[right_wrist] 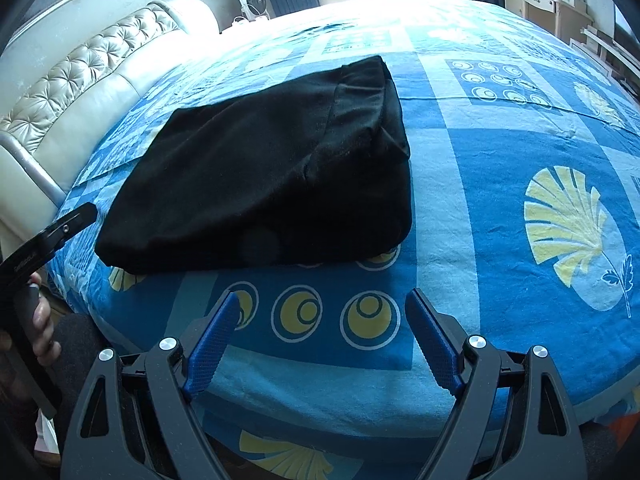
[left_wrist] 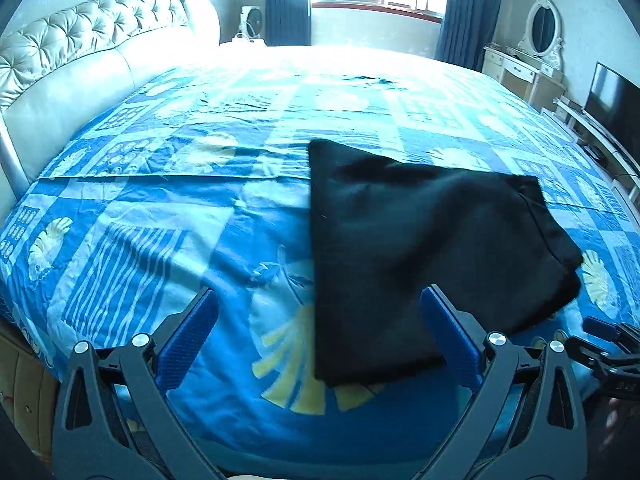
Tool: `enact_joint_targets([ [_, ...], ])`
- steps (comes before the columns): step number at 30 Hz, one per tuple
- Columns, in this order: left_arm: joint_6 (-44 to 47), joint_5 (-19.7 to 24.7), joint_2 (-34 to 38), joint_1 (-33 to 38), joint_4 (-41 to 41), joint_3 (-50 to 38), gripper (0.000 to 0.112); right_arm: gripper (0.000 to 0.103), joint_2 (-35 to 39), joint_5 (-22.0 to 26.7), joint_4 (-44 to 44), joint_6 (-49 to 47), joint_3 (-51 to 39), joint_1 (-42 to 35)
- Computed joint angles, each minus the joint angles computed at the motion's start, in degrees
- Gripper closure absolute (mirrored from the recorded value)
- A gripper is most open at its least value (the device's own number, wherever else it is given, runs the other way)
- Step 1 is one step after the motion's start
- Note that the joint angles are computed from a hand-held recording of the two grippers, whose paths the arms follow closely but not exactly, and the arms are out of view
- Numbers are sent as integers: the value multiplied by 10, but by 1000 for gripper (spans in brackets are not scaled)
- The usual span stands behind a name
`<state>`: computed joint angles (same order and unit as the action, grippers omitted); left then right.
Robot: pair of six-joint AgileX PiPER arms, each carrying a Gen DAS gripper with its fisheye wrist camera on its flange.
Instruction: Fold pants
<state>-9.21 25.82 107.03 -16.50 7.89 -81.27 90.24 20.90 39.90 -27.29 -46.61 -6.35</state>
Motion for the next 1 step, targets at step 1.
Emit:
enact_joint_targets([
  [1,-15,8,32,14,23,-43,12,19,-2,6,13,-17,-8,-10],
])
